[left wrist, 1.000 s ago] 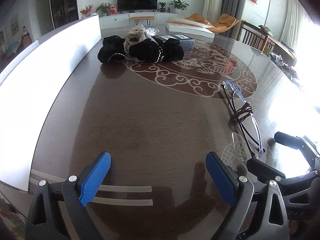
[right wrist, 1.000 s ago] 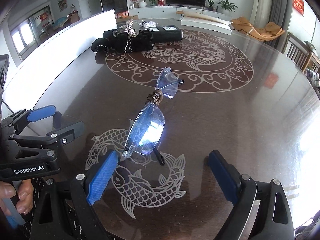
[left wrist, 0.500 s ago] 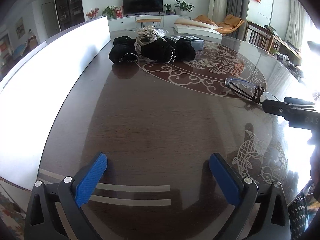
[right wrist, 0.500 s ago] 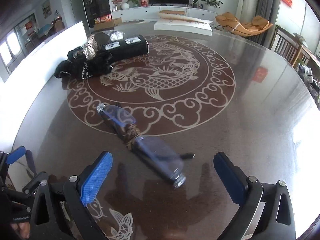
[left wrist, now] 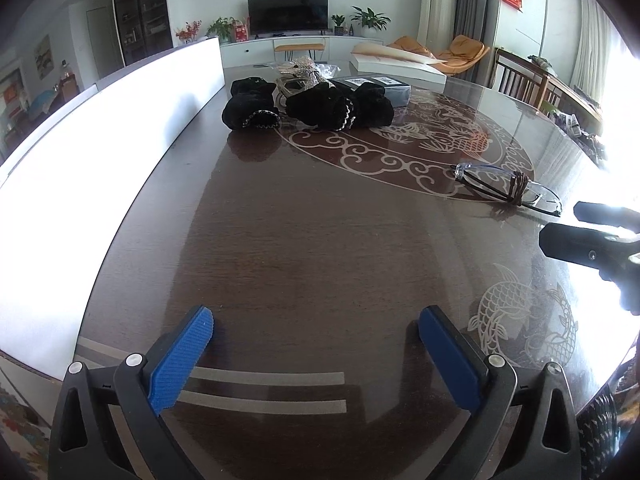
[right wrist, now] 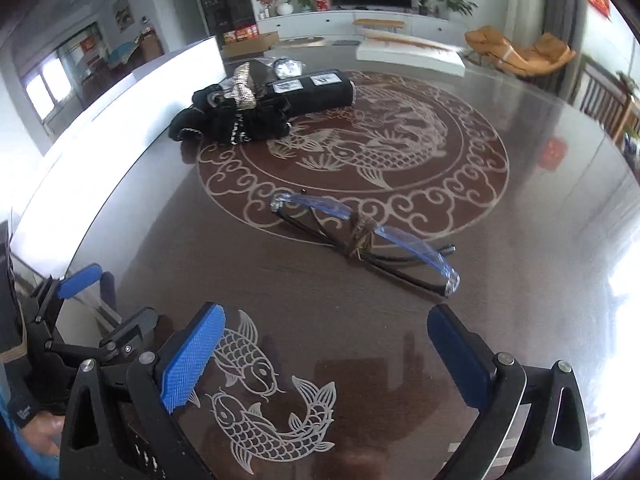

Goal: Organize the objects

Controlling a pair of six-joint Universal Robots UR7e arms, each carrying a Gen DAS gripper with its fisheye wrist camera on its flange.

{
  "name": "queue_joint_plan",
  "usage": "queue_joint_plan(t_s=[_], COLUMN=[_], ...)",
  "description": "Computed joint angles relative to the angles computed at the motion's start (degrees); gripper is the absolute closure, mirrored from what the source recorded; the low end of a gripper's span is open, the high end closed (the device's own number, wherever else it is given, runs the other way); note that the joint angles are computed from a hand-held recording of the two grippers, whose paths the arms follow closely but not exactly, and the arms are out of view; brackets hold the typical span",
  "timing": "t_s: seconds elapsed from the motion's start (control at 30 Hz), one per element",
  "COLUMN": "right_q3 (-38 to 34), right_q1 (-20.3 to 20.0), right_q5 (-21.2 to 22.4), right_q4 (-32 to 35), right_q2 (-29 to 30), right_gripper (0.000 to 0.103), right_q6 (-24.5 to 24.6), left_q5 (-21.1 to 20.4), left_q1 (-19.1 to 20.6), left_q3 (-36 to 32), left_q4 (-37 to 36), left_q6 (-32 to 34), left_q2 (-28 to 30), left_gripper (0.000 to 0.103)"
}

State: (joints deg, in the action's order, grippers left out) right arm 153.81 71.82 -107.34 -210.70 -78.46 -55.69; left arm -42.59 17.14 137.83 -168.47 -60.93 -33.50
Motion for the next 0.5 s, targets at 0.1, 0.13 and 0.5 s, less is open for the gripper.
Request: queue_joint_plan(t_s=[0.1,0.13,0.5], right_q3=[-0.97,-1.77,-13.99], right_q1=[2.36,1.95,-1.94], right_q5=[-1.82,-1.09,-0.86], right_q4=[-9.61,-8.35,18.64], right_q2=[4.88,4.63,2.84], right_gripper=[0.001,0.001,0.013], right_q6=[-16.39,-20.68,-10.72], left_q5=[0.14,0.20,0.62], left_q1=[-0.15,-0.18,-0.47], left_q3=[0.15,0.14,0.47], left_q4=[-0.43,-0.47,-1.48], left_q6=[-0.08,-0.14,0.03], left_q2=[0.22,0.25,0.59], left_gripper=[0.000,0.000,0.000])
